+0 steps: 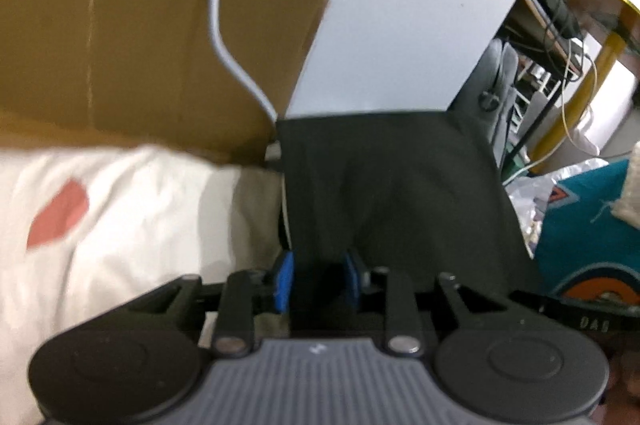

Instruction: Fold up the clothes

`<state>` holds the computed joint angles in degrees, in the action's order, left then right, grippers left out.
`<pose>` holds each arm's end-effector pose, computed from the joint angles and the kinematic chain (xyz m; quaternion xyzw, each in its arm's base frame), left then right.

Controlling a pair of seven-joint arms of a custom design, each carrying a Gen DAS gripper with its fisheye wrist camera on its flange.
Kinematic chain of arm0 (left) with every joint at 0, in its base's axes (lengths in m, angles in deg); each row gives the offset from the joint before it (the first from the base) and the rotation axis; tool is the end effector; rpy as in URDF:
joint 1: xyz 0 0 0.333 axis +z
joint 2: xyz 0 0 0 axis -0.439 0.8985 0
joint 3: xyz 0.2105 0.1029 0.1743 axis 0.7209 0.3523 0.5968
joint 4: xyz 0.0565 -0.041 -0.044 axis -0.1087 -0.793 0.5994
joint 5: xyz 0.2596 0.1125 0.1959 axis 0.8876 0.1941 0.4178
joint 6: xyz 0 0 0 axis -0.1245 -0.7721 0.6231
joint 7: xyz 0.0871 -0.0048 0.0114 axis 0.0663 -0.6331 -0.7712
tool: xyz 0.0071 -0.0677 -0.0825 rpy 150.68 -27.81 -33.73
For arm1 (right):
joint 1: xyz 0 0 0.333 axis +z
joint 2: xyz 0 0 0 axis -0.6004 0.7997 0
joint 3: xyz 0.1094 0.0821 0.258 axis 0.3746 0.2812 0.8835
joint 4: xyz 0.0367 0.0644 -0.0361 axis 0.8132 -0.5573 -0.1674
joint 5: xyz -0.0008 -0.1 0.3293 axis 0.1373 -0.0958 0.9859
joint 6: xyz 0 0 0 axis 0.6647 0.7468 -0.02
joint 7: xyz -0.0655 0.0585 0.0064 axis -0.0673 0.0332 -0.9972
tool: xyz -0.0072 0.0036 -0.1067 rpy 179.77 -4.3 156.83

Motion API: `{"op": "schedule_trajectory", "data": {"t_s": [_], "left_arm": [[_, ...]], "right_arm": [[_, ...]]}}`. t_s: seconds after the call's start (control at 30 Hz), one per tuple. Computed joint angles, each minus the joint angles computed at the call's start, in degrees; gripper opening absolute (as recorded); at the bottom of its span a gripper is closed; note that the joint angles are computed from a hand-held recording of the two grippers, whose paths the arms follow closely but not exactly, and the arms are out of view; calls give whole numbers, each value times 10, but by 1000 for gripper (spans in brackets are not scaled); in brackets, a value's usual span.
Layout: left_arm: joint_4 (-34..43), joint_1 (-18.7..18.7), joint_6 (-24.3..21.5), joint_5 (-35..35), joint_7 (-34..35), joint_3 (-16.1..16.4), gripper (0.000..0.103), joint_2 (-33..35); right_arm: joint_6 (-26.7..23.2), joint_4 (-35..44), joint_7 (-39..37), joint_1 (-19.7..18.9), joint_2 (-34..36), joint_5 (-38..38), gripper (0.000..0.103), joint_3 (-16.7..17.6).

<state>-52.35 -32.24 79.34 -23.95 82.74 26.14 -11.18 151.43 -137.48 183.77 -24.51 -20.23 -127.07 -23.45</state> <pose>0.6831 -0.2540 0.4346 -0.4639 0.7825 -0.4149 0.0177 0.5685 0.1094 0.4648 -0.4414 0.8237 -0.2908 0.2052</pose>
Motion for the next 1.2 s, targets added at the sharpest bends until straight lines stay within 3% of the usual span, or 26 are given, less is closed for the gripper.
{"op": "schedule_trajectory", "data": {"t_s": [0.17,0.3,0.5,0.53,0.57,0.8,1.0,1.2], "left_arm": [[-71,26,-7,-20,21,-4,29,-66],[-112,32,-10,-26,35,9,39,-123],[-163,35,-22,-29,20,41,55,-211],[-173,32,-18,-26,11,49,70,-226],[-182,30,-14,-22,1,56,74,-240],[-209,31,-39,2,15,87,85,-312],[-259,31,-50,6,43,113,93,-388],[-264,33,-89,-1,55,141,101,-441]], "right_arm": [[-18,-27,-35,8,-30,38,51,20],[-43,-38,-41,17,-55,68,53,37],[-67,-37,-4,28,-91,47,83,61],[-71,-34,-1,29,-94,44,86,65],[-79,-29,5,32,-100,36,88,71],[-114,1,7,46,-128,9,101,98],[-149,25,-2,59,-147,14,103,119],[-195,71,-24,72,-156,3,103,140]]}}
